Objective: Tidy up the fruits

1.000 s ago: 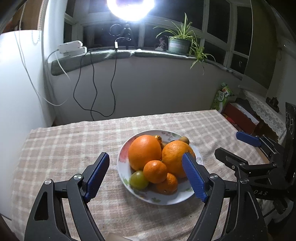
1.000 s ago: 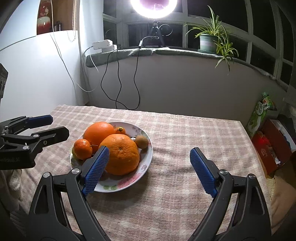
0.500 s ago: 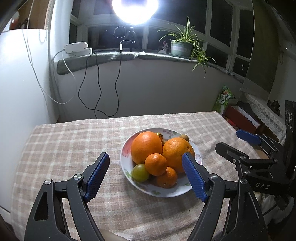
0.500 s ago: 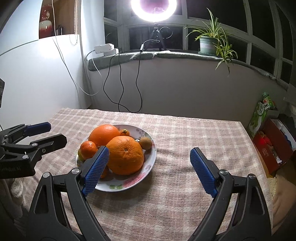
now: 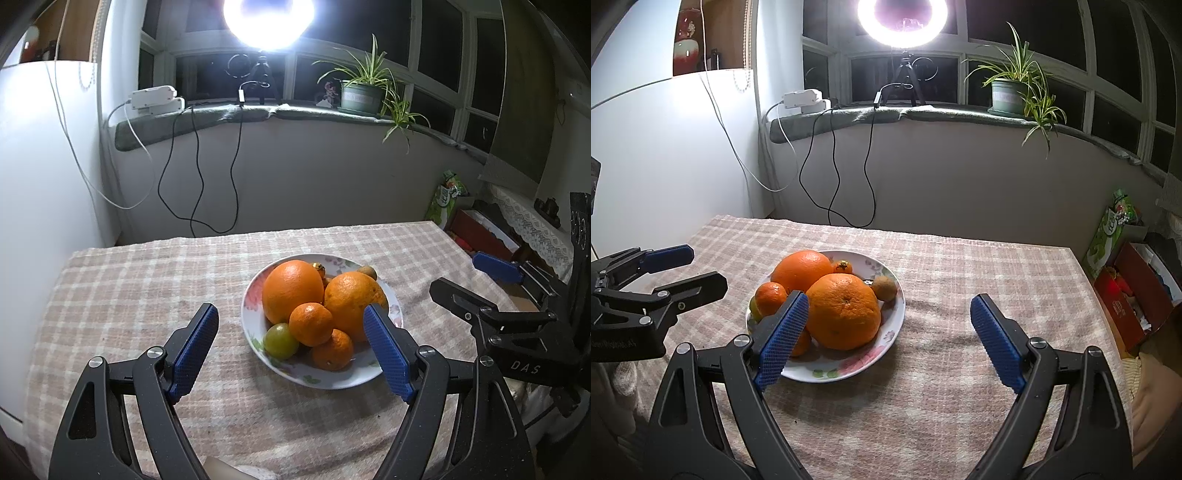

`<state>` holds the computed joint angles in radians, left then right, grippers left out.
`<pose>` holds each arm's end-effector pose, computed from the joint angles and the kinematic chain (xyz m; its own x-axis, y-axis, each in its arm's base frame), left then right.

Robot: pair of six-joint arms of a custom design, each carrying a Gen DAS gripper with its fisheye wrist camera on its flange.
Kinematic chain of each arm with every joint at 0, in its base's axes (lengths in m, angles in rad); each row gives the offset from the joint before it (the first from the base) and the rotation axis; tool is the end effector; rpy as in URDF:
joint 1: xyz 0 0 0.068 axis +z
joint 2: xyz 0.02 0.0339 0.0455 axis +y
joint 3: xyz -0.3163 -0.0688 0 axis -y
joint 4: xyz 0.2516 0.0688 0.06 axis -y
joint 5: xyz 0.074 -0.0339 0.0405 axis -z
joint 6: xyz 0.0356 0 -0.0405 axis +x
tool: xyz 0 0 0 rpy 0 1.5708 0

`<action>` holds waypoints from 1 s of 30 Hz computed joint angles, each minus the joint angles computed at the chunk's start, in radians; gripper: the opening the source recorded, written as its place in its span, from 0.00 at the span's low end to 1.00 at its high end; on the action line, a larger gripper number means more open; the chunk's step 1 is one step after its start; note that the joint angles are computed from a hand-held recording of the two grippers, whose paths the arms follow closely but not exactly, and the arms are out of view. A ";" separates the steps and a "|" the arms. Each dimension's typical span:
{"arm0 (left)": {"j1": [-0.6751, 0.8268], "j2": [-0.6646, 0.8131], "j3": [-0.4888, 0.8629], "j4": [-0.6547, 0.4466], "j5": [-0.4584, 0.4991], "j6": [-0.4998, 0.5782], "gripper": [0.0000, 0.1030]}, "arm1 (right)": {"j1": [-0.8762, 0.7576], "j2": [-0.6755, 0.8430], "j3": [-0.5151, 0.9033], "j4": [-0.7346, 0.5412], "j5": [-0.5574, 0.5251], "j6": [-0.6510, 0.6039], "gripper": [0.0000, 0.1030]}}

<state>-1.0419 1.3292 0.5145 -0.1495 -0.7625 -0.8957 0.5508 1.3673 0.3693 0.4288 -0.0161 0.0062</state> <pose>0.1310 -0.1753 0.1968 -0.5914 -0.1069 -0.7993 -0.0576 0.9942 -0.0904 0.2001 0.1236 0.1853 -0.4626 -0.2768 -0.8423 -0.5320 0.8466 0.0139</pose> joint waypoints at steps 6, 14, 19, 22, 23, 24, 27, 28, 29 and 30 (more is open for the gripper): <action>-0.025 -0.002 -0.005 -0.020 -0.021 -0.030 0.79 | 0.003 -0.008 -0.004 -0.002 -0.002 -0.001 0.89; -0.075 0.016 -0.018 -0.031 -0.052 -0.098 0.79 | 0.002 -0.015 -0.024 0.014 -0.011 0.007 0.89; -0.108 0.047 -0.009 -0.080 -0.074 -0.179 0.79 | -0.005 -0.016 -0.052 0.035 -0.016 0.009 0.89; -0.125 0.056 -0.005 -0.113 -0.089 -0.231 0.79 | -0.012 -0.017 -0.067 0.044 -0.021 0.009 0.89; -0.128 0.056 -0.005 -0.119 -0.090 -0.245 0.79 | -0.015 -0.018 -0.070 0.046 -0.025 0.009 0.89; -0.132 0.058 -0.005 -0.128 -0.093 -0.261 0.79 | -0.018 -0.018 -0.074 0.048 -0.028 0.011 0.89; -0.141 0.061 -0.008 -0.135 -0.094 -0.285 0.79 | -0.024 -0.014 -0.079 0.052 -0.032 0.017 0.89; -0.146 0.064 -0.010 -0.137 -0.096 -0.293 0.79 | -0.026 -0.013 -0.081 0.055 -0.033 0.018 0.89; -0.150 0.068 -0.008 -0.143 -0.097 -0.301 0.79 | -0.027 -0.013 -0.084 0.058 -0.033 0.020 0.89; -0.151 0.073 -0.004 -0.156 -0.098 -0.313 0.79 | -0.028 -0.012 -0.085 0.059 -0.035 0.022 0.89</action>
<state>-1.1928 1.4025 0.5105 -0.3051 -0.8605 -1.2083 0.5225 1.3549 0.2844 0.4879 -0.0515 0.0281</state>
